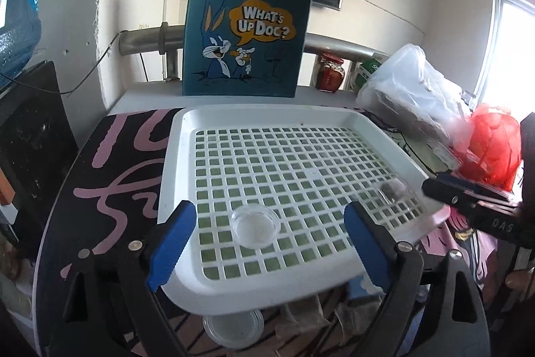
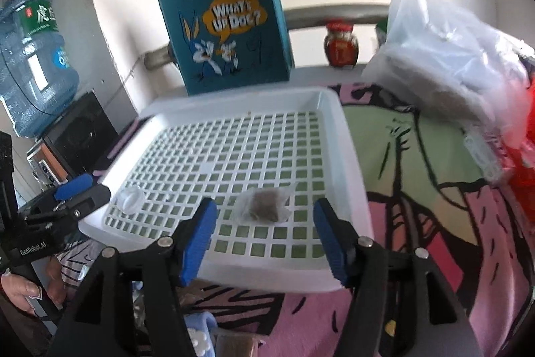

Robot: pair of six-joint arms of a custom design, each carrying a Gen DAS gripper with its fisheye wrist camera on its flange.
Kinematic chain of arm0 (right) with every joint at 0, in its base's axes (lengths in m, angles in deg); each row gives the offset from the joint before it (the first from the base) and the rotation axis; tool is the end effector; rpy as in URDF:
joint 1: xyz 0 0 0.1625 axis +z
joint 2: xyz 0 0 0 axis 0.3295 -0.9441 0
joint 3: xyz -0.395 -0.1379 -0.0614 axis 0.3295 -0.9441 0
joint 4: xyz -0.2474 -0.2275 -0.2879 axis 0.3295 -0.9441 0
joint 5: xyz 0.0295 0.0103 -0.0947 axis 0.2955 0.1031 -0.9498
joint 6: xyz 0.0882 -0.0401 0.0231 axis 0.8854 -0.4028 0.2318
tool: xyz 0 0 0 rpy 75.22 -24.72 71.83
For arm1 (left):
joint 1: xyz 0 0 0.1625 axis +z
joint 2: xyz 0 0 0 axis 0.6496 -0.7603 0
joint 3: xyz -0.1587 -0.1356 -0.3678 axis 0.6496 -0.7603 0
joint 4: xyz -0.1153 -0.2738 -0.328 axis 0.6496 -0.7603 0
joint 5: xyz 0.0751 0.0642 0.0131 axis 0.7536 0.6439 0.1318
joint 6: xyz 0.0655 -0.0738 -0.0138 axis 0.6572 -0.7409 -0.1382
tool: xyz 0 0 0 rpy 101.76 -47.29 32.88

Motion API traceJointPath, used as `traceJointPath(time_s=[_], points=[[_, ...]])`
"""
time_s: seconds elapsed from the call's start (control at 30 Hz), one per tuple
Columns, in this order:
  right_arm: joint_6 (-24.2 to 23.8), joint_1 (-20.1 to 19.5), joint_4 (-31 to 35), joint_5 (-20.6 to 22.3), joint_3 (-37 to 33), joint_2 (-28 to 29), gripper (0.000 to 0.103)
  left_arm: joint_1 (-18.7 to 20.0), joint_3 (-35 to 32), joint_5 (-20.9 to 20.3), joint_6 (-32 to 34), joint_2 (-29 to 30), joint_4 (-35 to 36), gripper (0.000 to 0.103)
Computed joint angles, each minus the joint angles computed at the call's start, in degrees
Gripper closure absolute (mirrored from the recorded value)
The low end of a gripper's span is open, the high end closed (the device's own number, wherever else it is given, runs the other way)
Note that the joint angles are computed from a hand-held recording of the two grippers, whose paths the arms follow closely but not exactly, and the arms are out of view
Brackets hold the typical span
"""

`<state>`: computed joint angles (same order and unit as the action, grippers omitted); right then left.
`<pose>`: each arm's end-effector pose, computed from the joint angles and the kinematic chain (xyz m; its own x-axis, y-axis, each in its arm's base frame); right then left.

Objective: Organize objects
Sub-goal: 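Carry both items onto the white grid tray and open both tools, then withdraw both tools from the tray toward the remaining items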

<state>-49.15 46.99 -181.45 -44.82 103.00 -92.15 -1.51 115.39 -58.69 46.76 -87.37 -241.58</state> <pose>-0.0550 -0.4445 0.2842 -0.8353 0.1039 0.5398 -0.3792 0.6020 -0.7027 -0.3276 -0.5181 -0.0857 -0.7381 0.3963 -0.5460 0.6610 0.5871 -0.4673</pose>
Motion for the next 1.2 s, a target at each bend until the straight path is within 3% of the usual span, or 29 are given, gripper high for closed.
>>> traceJointPath(time_s=[0.27, 0.6, 0.83, 1.03, 1.13, 1.2], points=[[-3.67, -0.99, -8.98, 4.42, 5.55, -2.15, 0.042, -2.43, 4.34, 0.08, 1.6, -1.25, -4.75, 0.013], [-7.53, -2.97, -17.41, 8.37, 11.13, -3.34, 0.04, -4.68, 10.88, 4.44, 0.62, -2.43, -13.44, 0.013], [-11.03, -2.07, -22.01, 5.92, 12.42, -0.77, 0.04, -5.17, 13.39, 4.63, -1.37, -3.31, -13.3, 0.012], [-13.05, -2.3, -21.99, 5.62, 13.21, 0.61, 0.04, -5.83, 14.13, 5.71, -2.29, -3.36, -12.99, 0.011], [-13.87, -0.74, -20.66, 2.0, 12.27, 2.11, 0.04, -6.12, 13.97, 6.32, -2.28, -3.26, -11.77, 0.011], [-14.5, -0.51, -21.69, 1.86, 12.4, 2.65, 0.04, -6.44, 13.84, 6.77, -2.08, -3.14, -10.8, 0.011]])
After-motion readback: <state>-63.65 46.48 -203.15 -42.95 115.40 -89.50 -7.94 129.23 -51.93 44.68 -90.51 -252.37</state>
